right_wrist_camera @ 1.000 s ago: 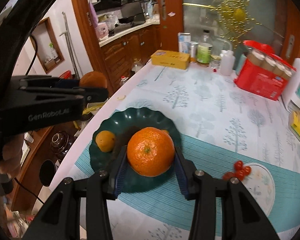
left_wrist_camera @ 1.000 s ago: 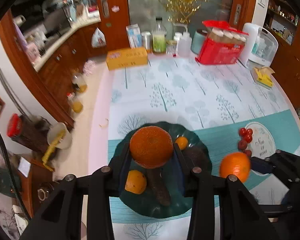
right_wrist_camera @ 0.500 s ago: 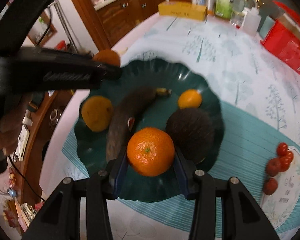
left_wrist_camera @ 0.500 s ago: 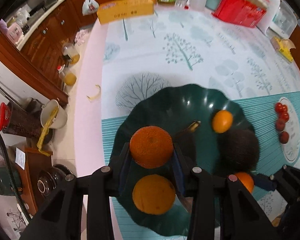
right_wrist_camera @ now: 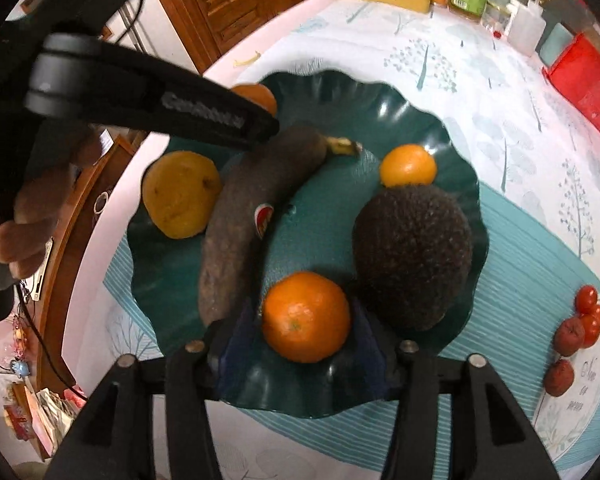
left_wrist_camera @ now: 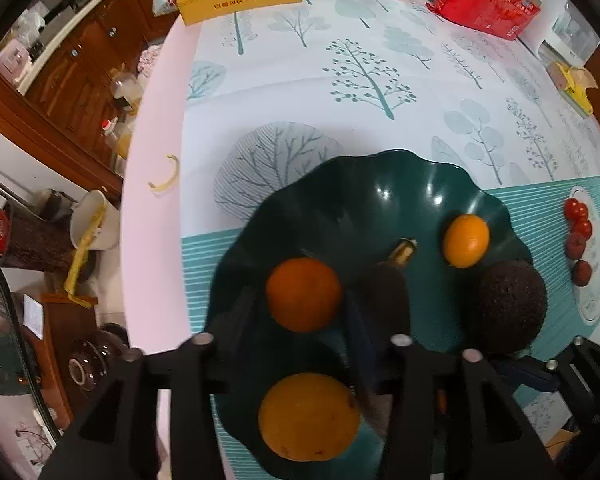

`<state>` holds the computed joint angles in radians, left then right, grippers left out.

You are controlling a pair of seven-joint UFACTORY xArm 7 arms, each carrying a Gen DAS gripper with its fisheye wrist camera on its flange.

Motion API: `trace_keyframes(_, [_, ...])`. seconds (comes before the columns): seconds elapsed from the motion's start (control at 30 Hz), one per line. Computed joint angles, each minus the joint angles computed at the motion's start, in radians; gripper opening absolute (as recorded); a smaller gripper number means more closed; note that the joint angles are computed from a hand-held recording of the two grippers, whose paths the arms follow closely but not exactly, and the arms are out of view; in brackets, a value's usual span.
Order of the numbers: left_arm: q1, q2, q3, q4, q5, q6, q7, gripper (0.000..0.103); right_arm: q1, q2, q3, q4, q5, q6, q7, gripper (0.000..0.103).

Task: Organize fruits
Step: 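Carry both oranges over the green plate and lower them onto it, then open both tools and lift them away toward the placemat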

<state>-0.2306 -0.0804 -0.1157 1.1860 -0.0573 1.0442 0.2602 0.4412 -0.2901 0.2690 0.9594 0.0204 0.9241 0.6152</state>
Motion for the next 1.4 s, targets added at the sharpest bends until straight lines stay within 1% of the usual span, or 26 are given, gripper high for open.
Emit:
trace_keyframes(0.03, [0.0,-0.005,-0.002,-0.008,0.022,-0.014,-0.01,0.061,0.001,-0.003,0.004,0.003,-0.005,-0.001,0.003,0.058])
trace_keyframes(0.07, [0.001,-0.009,-0.003,-0.013,0.036,-0.024,-0.018,0.066,0.001,-0.005,0.008,0.006,-0.014,0.0,0.008,0.059])
trace_keyframes(0.2, [0.007,-0.008,0.006,-0.005,0.015,-0.009,-0.012,0.069,0.004,-0.009,0.01,0.016,-0.024,0.003,0.007,0.061])
trace_keyframes(0.33, [0.009,-0.018,0.004,-0.012,0.025,-0.017,-0.021,0.077,0.005,-0.033,0.01,0.007,-0.024,0.002,0.006,0.061])
trace_keyframes(0.4, [0.008,-0.025,0.003,-0.016,0.023,-0.017,-0.021,0.083,0.004,-0.044,0.014,0.0,-0.026,0.0,0.009,0.061])
trace_keyframes(0.43, [0.006,-0.031,0.003,-0.018,0.017,-0.015,-0.015,0.088,0.005,-0.05,0.014,-0.002,-0.024,0.002,0.01,0.061])
trace_keyframes(0.47, [0.005,-0.039,0.003,-0.022,0.013,-0.016,-0.01,0.089,0.005,-0.055,0.011,-0.004,-0.02,0.004,0.007,0.061])
trace_keyframes(0.67, [-0.007,-0.084,-0.006,-0.036,0.022,-0.021,-0.003,0.094,-0.006,-0.077,0.006,-0.022,-0.015,-0.01,0.004,0.061])
trace_keyframes(0.8, [-0.014,-0.121,-0.007,-0.044,0.003,-0.005,-0.002,0.095,-0.01,-0.108,0.008,-0.043,-0.013,-0.01,0.011,0.061])
trace_keyframes(1.0, [-0.034,-0.217,-0.006,-0.077,-0.048,0.029,0.025,0.095,-0.02,-0.203,0.017,-0.093,-0.014,0.012,0.045,0.061])
trace_keyframes(1.2, [-0.076,-0.313,-0.015,-0.103,-0.111,0.074,0.048,0.095,-0.038,-0.341,0.027,-0.161,-0.014,0.074,0.095,0.061])
trace_keyframes(1.4, [-0.131,-0.338,-0.046,-0.064,-0.162,0.107,0.052,0.095,-0.074,-0.515,0.032,-0.217,-0.029,0.191,0.144,0.061])
